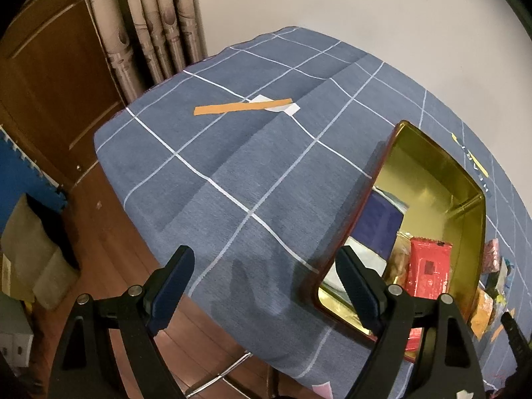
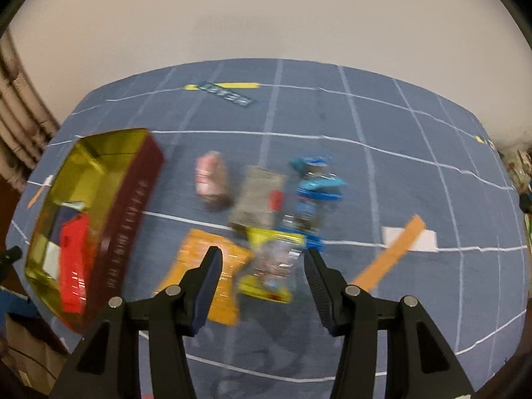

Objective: Organize snacks
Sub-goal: 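Move right gripper back to the snack pile toward the yellow-labelled bag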

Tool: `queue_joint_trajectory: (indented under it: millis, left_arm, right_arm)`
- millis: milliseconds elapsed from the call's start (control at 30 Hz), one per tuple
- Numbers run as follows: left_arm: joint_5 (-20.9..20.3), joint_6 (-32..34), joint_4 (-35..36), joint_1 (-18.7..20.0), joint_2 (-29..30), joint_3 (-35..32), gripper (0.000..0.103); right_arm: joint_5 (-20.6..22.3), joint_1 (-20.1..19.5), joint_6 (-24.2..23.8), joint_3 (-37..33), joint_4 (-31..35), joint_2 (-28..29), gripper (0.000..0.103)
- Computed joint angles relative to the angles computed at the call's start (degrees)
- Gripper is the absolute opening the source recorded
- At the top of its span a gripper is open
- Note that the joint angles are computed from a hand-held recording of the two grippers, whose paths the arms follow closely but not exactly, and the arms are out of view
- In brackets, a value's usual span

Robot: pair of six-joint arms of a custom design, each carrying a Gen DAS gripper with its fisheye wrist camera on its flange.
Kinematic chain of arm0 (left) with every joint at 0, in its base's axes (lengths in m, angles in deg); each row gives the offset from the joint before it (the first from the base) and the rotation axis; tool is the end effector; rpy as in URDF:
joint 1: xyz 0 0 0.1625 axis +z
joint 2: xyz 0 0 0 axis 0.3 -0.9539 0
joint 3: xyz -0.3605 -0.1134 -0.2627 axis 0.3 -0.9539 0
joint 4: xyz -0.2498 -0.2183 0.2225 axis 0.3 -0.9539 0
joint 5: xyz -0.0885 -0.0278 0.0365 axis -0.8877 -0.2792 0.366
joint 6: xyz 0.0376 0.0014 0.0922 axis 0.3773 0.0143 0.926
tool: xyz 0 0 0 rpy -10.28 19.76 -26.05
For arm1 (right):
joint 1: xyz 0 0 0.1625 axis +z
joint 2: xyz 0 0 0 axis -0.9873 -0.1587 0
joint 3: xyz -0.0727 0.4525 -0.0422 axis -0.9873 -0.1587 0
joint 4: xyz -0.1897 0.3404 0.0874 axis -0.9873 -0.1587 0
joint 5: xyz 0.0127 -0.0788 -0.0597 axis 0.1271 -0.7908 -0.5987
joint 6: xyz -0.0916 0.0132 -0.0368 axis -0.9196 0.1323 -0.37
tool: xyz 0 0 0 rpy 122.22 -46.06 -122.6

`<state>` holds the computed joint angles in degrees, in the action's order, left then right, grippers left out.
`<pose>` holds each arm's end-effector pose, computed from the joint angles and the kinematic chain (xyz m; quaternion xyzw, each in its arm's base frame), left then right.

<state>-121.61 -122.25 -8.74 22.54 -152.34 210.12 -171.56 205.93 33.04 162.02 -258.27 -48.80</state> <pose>-0.0150 -0.2899 0.3326 -0.0690 0.8740 -0.2764 0.3936 0.2562 -0.2735 0.0533 0.0012 -0.8907 0.2691 0.3663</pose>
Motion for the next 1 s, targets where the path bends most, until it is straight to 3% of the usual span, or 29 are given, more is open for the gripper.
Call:
queue_joint_trajectory:
  millis: [167, 600, 700, 867, 1000]
  left_arm:
    - [0.8, -0.1, 1.9, -1.9, 0.6, 0.2, 0.084]
    - [-0.1, -1.9, 8.1, -11.1, 2.3, 1.2, 0.084]
    - [-0.9, -2.4, 8.5, -13.2, 3.3, 1.1, 0.084]
    - [-2.3, 0.0, 4.0, -15.6, 6.2, 1.4, 0.084]
    - [-3.9, 5.3, -3.7, -16.8, 9.6, 2.6, 0.084]
  right_arm:
    - [2.1, -2.5, -2.9, 3.7, -6.9, 0.9, 0.052]
    - [6.4, -6.0, -9.8, 3.4, -17.4, 5.9, 0.052]
    - [7.6, -6.8, -11.7, 3.1, -19.6, 6.8, 0.044]
    - [7.9, -7.1, -14.8, 2.6, -22.5, 8.5, 0.033]
    - [8.5, -7.1, -15.7, 3.3, -24.2, 8.8, 0.03]
